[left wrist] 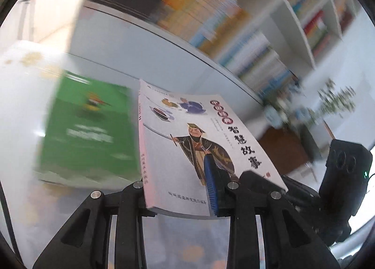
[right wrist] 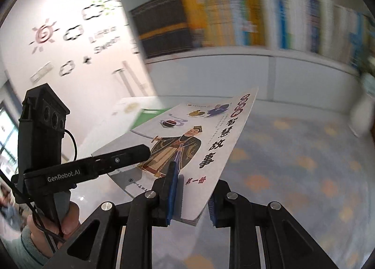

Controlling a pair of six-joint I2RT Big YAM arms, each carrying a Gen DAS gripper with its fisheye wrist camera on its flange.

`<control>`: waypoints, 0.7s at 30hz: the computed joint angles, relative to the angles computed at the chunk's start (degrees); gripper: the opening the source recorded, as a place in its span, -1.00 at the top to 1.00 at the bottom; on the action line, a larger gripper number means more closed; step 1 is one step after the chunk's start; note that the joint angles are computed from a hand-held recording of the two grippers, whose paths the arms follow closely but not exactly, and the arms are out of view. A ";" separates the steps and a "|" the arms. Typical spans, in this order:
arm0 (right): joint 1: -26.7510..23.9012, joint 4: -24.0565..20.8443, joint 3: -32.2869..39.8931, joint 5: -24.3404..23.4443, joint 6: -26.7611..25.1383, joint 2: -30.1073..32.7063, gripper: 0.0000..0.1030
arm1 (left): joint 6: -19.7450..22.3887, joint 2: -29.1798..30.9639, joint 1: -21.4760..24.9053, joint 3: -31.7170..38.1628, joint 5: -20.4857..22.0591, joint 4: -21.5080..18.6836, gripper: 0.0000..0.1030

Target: Organize books

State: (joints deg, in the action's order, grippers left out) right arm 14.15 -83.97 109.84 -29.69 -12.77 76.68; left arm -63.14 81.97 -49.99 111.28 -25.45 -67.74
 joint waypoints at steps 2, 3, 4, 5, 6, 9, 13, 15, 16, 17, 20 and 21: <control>4.48 2.05 0.21 0.47 -0.98 1.38 0.51 | -1.96 -2.95 1.47 -3.18 -1.73 -1.92 0.48; 6.74 2.95 0.32 1.09 -1.43 2.18 0.50 | -2.59 -3.69 1.90 -3.93 -1.99 -2.37 0.48; 8.24 3.56 0.37 1.15 -1.53 2.98 0.50 | -3.78 -5.26 2.98 -6.01 -1.88 -2.77 0.48; 9.38 4.06 0.36 0.84 -1.34 3.77 0.50 | -4.45 -6.21 3.67 -7.40 -1.64 -2.90 0.48; 10.42 4.24 0.72 0.39 -0.85 4.86 0.50 | -5.23 -7.29 4.54 -9.21 -1.25 -2.83 0.48; 12.00 2.80 2.11 -2.11 1.26 8.75 0.50 | -6.70 -8.28 6.10 -12.25 0.04 -2.26 0.48; 12.08 -0.40 4.28 -5.05 5.22 13.82 0.49 | -8.63 -9.45 8.15 -16.82 2.94 1.58 0.48; 12.13 -2.15 5.73 -5.28 5.05 15.86 0.49 | -8.89 -9.52 8.62 -17.62 3.32 2.00 0.48; 12.15 -2.77 6.29 -5.08 4.67 16.51 0.49 | -8.85 -9.43 9.11 -18.00 3.77 2.37 0.48; 12.19 -3.51 7.13 -4.68 4.48 17.29 0.49 | -8.89 -9.46 9.36 -18.28 4.13 2.57 0.48; 11.84 -5.24 8.47 -4.46 4.42 18.87 0.49 | -9.54 -10.36 10.24 -19.92 5.35 2.94 0.47; 11.91 -5.64 8.51 -4.33 4.72 18.87 0.49 | -10.15 -10.79 10.25 -20.47 5.26 2.87 0.42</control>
